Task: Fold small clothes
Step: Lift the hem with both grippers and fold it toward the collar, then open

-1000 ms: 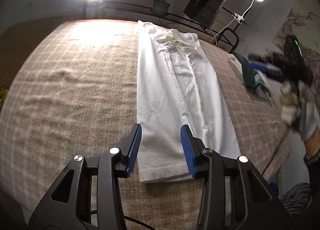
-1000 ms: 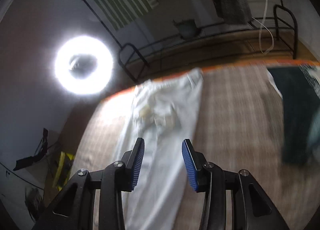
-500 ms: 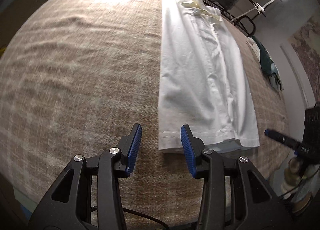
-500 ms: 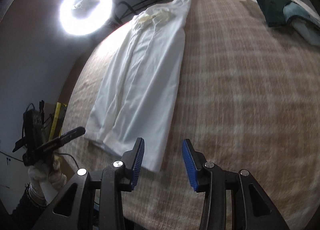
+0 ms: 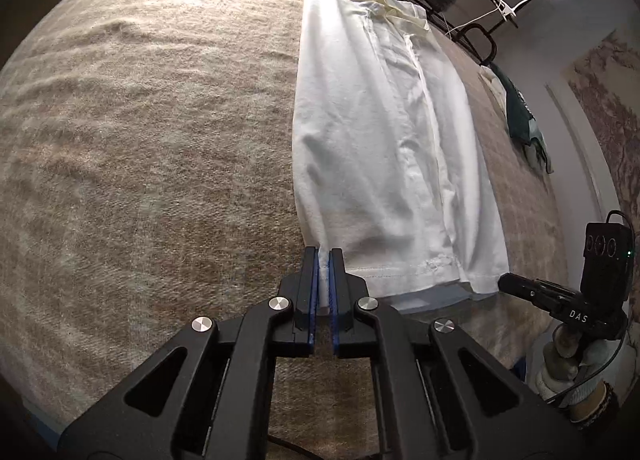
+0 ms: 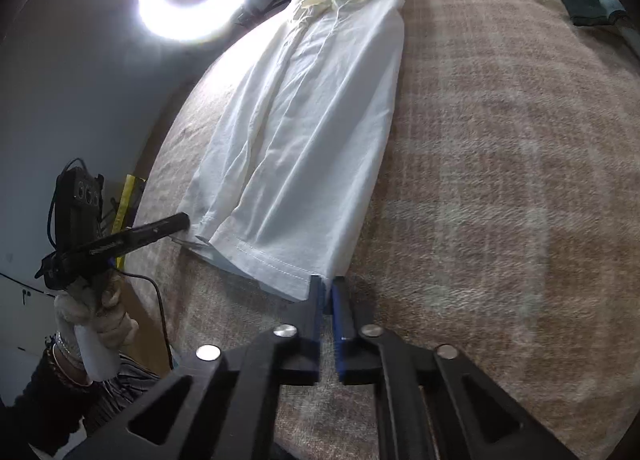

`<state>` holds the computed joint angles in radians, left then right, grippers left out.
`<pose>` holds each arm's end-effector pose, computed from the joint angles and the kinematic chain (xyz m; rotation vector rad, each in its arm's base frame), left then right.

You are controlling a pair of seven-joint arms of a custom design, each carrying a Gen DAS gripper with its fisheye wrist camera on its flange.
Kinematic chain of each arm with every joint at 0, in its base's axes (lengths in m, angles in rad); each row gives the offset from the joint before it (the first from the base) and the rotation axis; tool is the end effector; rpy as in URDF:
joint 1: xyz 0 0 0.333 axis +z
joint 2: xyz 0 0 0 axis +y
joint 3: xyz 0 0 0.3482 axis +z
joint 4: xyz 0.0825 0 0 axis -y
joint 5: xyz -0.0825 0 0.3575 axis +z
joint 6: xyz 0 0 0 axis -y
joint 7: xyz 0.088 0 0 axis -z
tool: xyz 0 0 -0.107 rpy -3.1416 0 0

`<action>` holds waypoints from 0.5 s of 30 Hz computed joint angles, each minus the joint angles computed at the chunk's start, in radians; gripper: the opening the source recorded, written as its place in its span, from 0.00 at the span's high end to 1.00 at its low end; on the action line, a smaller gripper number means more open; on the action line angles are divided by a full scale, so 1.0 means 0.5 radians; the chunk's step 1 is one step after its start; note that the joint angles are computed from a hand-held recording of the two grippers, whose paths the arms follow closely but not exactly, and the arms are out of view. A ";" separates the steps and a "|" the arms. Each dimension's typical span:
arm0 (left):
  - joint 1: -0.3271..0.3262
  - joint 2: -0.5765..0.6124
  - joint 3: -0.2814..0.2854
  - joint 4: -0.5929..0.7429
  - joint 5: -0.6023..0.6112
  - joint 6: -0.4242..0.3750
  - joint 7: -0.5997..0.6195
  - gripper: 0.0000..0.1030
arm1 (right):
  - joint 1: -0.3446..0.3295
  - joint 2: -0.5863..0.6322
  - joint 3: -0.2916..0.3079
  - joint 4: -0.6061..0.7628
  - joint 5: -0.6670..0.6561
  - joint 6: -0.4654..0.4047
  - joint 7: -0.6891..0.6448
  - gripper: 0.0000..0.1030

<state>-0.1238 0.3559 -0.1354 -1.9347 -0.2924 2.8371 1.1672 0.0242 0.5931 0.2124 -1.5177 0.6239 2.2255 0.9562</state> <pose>0.6352 -0.1435 0.4108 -2.4870 1.6112 -0.8755 0.6974 0.1552 0.3807 -2.1461 1.3527 0.3431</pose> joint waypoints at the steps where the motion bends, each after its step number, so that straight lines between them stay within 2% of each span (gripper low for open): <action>1: 0.019 -0.017 -0.024 -0.020 -0.036 0.024 0.022 0.98 | -0.007 -0.007 0.005 -0.012 0.016 0.009 -0.006 1.00; 4: 0.079 -0.102 -0.103 -0.119 -0.178 0.125 0.128 0.98 | -0.069 -0.082 0.024 -0.083 0.120 0.021 -0.066 1.00; 7: 0.041 -0.114 -0.066 -0.131 -0.145 0.118 0.137 0.98 | -0.137 -0.132 0.028 -0.130 0.281 -0.009 -0.134 1.00; 13: -0.003 -0.047 -0.008 -0.072 -0.089 0.030 0.049 0.98 | -0.026 -0.071 -0.059 -0.080 0.106 -0.011 -0.032 1.00; 15: 0.027 -0.061 -0.042 -0.085 -0.133 0.059 0.075 0.98 | -0.021 -0.063 -0.051 -0.070 0.073 -0.010 -0.031 1.00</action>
